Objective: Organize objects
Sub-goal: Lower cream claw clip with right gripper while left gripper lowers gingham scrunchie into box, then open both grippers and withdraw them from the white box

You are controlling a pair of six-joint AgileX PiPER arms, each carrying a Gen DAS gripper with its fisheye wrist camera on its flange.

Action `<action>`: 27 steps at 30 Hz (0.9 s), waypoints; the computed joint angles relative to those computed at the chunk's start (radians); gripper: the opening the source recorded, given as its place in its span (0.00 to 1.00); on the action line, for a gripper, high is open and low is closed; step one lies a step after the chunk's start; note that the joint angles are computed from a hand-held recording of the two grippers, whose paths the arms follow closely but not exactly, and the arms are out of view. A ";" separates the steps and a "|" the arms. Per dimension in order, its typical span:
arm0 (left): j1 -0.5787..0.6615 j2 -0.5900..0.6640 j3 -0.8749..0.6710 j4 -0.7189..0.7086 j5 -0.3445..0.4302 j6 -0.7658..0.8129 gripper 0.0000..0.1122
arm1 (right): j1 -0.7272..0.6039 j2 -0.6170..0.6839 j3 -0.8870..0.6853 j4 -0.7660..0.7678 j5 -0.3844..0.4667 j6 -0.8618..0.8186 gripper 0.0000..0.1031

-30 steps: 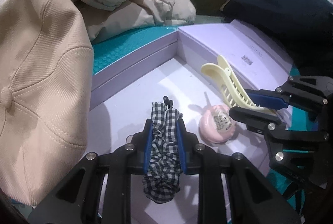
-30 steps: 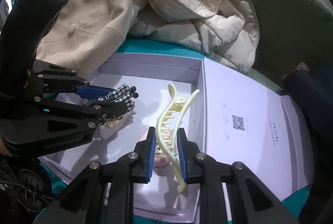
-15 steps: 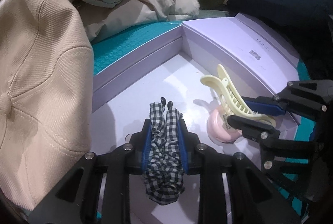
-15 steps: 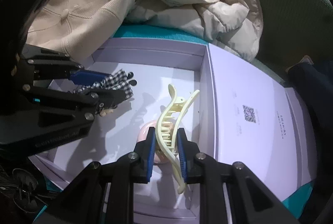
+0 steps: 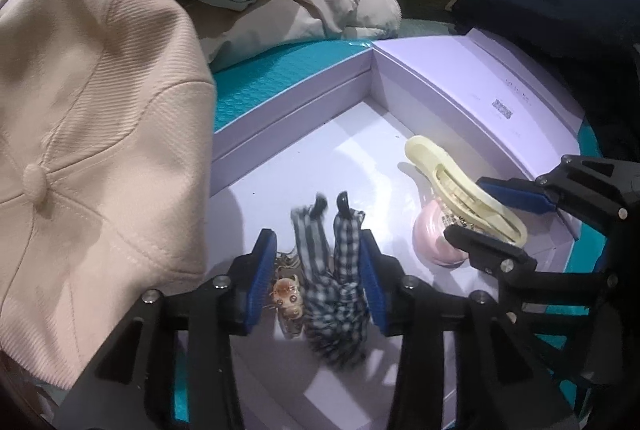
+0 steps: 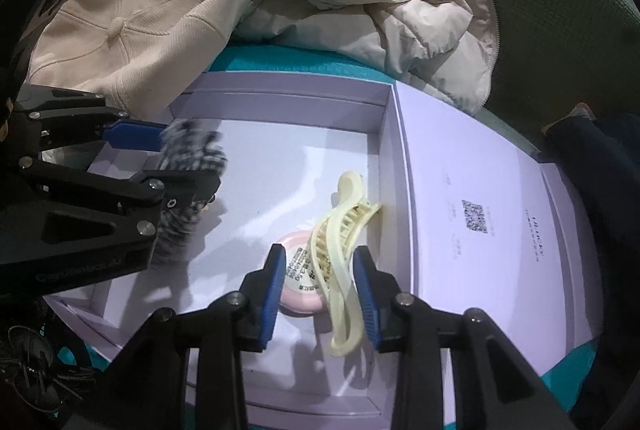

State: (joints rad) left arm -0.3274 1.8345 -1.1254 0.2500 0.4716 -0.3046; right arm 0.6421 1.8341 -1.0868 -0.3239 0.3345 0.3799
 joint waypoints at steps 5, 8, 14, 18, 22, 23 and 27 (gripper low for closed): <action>0.002 -0.042 0.017 0.010 0.007 -0.008 0.37 | 0.014 -0.037 0.005 -0.021 0.016 0.029 0.33; 0.009 -0.075 0.025 -0.001 0.011 0.003 0.39 | 0.027 -0.056 0.005 -0.050 0.034 0.060 0.33; 0.013 -0.139 0.046 -0.003 0.022 0.014 0.39 | 0.052 -0.091 0.001 -0.096 0.069 0.124 0.33; 0.019 -0.189 0.072 -0.005 0.023 0.018 0.39 | 0.068 -0.119 0.001 -0.099 0.093 0.145 0.33; 0.040 -0.242 0.100 -0.062 0.022 0.066 0.39 | 0.087 -0.148 0.005 -0.134 0.114 0.194 0.33; 0.045 -0.253 0.105 -0.079 0.023 0.082 0.39 | 0.092 -0.155 0.004 -0.140 0.122 0.206 0.33; 0.064 -0.309 0.125 -0.123 0.036 0.115 0.39 | 0.105 -0.186 0.008 -0.159 0.148 0.255 0.33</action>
